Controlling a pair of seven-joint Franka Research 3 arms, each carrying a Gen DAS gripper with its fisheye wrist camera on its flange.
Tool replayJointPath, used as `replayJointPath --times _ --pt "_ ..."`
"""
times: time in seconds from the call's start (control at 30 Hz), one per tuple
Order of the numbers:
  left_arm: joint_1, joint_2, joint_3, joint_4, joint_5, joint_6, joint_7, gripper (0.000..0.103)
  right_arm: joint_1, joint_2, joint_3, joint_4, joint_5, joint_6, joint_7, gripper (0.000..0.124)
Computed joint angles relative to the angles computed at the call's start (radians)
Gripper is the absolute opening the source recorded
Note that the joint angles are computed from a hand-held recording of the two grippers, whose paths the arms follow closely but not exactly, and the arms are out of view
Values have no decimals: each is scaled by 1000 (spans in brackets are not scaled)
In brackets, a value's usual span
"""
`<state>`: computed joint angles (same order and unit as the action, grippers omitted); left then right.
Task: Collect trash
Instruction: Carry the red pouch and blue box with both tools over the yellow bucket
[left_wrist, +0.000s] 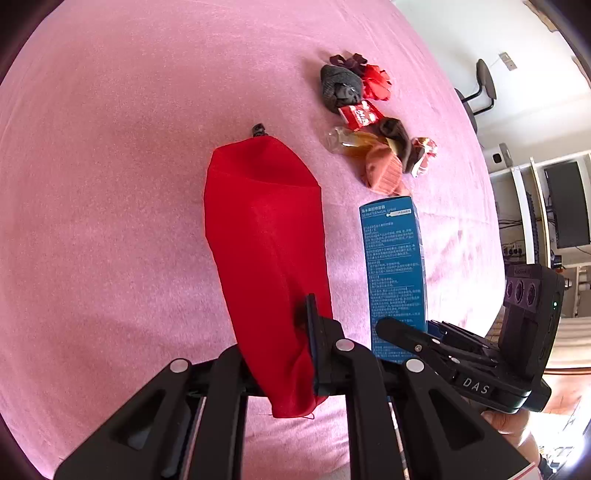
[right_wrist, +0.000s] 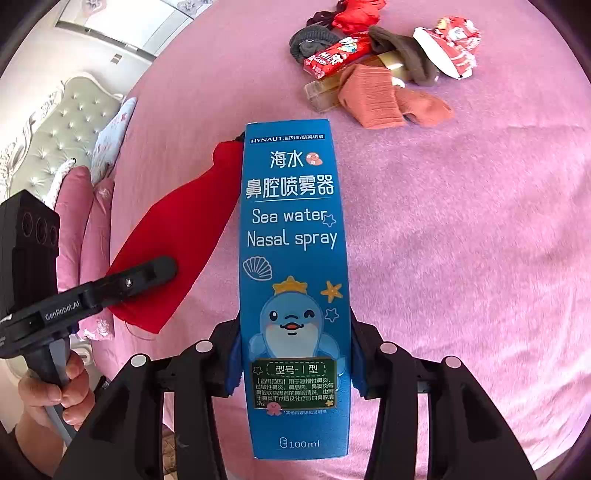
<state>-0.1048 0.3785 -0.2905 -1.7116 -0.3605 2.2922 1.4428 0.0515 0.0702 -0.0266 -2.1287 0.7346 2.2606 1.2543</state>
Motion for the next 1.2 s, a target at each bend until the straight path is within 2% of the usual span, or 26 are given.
replayJointPath --times 0.27,0.47,0.57,0.7,0.87,1.07,1.2 --pt "-29 -101 -21 -86 -30 -9 102 9 9 -182 -18 -191 33 97 51 44" --pt "-95 -118 -35 -79 -29 -30 104 9 -15 -305 -65 -313 39 96 61 44" --pt "-139 -90 -50 -36 -13 -50 91 9 -52 -380 -103 -379 30 82 71 44" --pt "-205 -36 -76 42 17 -78 59 9 -132 -469 -160 -454 -19 45 77 44" --pt "-298 67 -109 177 69 -118 5 9 -266 -563 -229 -520 -112 -6 69 44" --pt "-440 247 -142 427 152 -207 -28 9 -456 -643 -303 -579 -219 -60 60 44" --pt "-555 387 -146 638 203 -304 -30 9 -591 -682 -352 -616 -280 -93 45 44"
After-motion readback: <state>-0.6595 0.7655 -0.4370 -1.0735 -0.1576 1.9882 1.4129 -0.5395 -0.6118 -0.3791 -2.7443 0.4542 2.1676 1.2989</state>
